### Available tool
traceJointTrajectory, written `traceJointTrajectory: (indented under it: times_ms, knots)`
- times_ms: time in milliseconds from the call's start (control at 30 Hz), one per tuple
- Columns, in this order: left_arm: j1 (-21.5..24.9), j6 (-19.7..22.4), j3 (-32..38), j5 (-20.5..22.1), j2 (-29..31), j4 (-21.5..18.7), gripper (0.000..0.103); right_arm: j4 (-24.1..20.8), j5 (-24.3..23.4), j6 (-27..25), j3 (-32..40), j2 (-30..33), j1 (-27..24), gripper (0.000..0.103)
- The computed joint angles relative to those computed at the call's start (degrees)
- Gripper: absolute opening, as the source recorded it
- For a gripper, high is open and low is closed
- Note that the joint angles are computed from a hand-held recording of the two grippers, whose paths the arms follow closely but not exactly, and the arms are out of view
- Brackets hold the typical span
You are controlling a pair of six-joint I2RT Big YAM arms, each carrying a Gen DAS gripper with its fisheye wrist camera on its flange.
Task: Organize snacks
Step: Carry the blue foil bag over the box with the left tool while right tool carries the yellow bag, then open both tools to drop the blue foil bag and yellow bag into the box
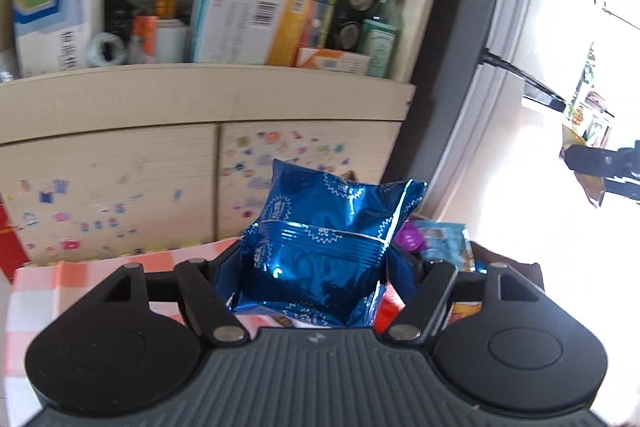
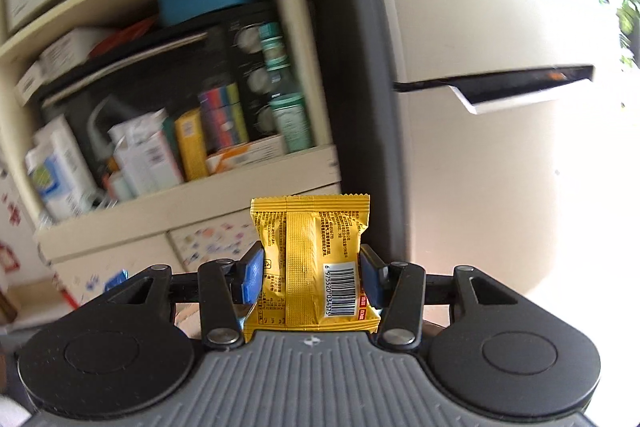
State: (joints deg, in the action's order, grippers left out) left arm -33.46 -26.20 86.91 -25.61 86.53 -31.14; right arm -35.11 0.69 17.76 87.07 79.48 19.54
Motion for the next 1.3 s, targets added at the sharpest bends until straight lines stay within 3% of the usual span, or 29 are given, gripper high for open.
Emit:
traceJointTrajectory:
  times_ms: [400, 533, 667, 767, 967, 1067, 1300]
  knots:
    - [-2.79, 2.64, 6.55, 4.69, 7.61, 0.56, 0.073, -3.64, -0.16, 5.6, 1.79, 2.3, -0.83, 0.055]
    - [-3.69, 2.86, 8.07, 6.38, 10.22, 1.45, 0.08, -4.56, 0.13, 6.67, 2.95, 3.94, -0.54, 0.057]
    - [-4.29, 2.44, 8.79, 7.4, 11.63, 0.11, 0.087, -4.72, 0.38, 7.62, 3.09, 4.44, -0.41, 0.073]
    - [-4.85, 3.15, 10.59, 4.65, 12.2, -3.1, 0.097, -4.49, 0.84, 7.69, 2.9, 4.09, -0.25, 0.083]
    - [-5.67, 4.65, 13.4, 1.48, 12.81, -7.89, 0.1, -3.48, 1.81, 5.87, 2.42, 3.48, 0.03, 0.087]
    - [-5.98, 5.49, 13.73, 1.3, 12.73, -8.3, 0.1, -3.71, 2.05, 5.35, 2.55, 3.45, -0.07, 0.089]
    - [-7.1, 1.08, 15.05, -1.07, 12.84, -11.86, 0.1, -2.96, 0.65, 6.33, 2.14, 2.83, -0.96, 0.091]
